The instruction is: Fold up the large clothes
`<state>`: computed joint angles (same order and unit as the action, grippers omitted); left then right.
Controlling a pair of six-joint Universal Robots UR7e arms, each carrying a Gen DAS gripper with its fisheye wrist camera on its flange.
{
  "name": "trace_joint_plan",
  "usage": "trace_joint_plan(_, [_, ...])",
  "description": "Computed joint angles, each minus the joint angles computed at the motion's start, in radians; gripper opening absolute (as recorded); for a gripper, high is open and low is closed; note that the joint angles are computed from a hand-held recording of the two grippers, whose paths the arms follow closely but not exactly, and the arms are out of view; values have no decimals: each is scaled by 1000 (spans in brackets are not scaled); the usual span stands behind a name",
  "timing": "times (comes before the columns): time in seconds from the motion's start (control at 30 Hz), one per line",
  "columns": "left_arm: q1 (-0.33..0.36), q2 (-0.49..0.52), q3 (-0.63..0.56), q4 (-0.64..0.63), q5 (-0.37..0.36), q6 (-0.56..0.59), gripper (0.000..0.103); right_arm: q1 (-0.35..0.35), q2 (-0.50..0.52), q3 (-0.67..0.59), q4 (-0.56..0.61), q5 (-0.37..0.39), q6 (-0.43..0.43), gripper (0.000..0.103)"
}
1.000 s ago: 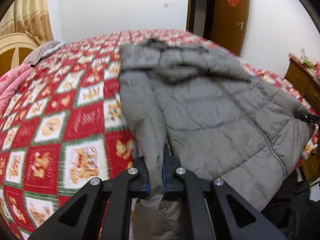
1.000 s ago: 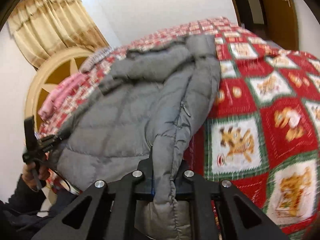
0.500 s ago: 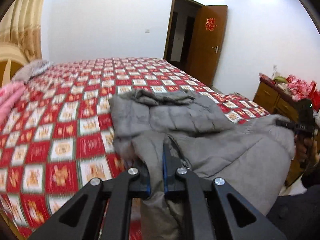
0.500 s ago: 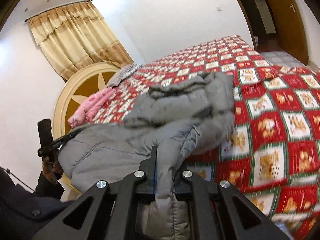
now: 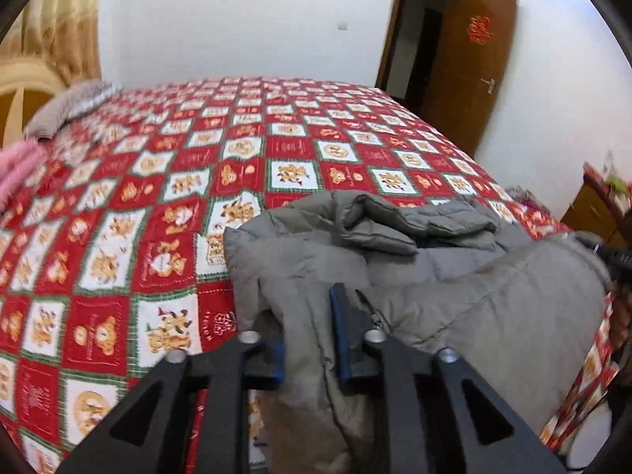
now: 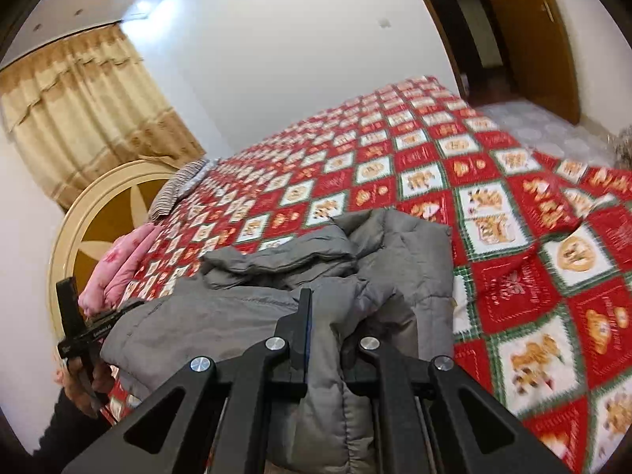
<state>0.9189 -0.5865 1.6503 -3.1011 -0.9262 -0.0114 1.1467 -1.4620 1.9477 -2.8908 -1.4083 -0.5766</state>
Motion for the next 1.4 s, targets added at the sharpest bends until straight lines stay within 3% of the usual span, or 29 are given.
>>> trace_joint_plan(0.07, [10,-13,5,-39,-57,-12,43,-7,27,-34,25,-5,12,7])
trace_joint_plan(0.1, [2,-13,12,-85,-36,-9,67,-12,47,-60,43,-11,21,7])
trace_joint_plan(0.13, [-10,-1,13,-169,26,11,99,-16,61,-74,46,-14,27,8])
trace_joint_plan(0.17, [-20,19,8,-270,82,53,103,-22,70,-83,49,-11,31,8])
trace_joint_plan(0.23, [-26,32,-2,-382,105,118,103,-38,89,-113,73,14,53,9])
trace_joint_plan(0.33, [-48,76,-53,-367,191,177,103,-41,120,-140,53,20,75,14])
trace_joint_plan(0.47, [-85,153,-99,-483,286,258,103,-29,162,-173,17,14,111,21])
trace_joint_plan(0.5, [-91,171,-119,-509,316,267,103,-27,170,-180,16,22,123,31])
trace_joint_plan(0.6, [-92,192,-158,-546,357,266,103,-24,182,-184,9,58,124,76])
trace_joint_plan(0.63, [-92,197,-170,-562,363,276,103,-21,184,-182,-3,63,125,79])
trace_joint_plan(0.7, [-93,200,-182,-584,376,286,103,-21,184,-178,-14,83,124,79])
trace_joint_plan(0.8, [-94,193,-169,-594,348,287,103,-39,173,-171,-24,173,138,79])
trace_joint_plan(0.87, [-100,219,-203,-568,398,303,103,-29,178,-175,-34,139,144,79])
trace_joint_plan(0.93, [-108,245,-226,-645,432,349,103,-9,194,-177,-72,57,146,79])
trace_joint_plan(1.03, [-114,248,-223,-733,442,339,103,-10,207,-182,-102,56,147,79])
trace_joint_plan(1.07, [-112,244,-218,-719,433,318,103,-17,209,-190,-97,82,156,81])
trace_joint_plan(1.13, [-98,229,-208,-599,410,240,103,-28,213,-226,-41,148,191,94])
trace_joint_plan(1.2, [-84,264,-255,-540,449,259,103,-34,212,-251,3,191,214,95])
trace_joint_plan(1.27, [-69,282,-271,-492,475,240,103,-27,203,-250,-13,167,206,95])
trace_joint_plan(1.4, [-50,259,-233,-426,450,120,103,-27,192,-234,-69,69,203,95])
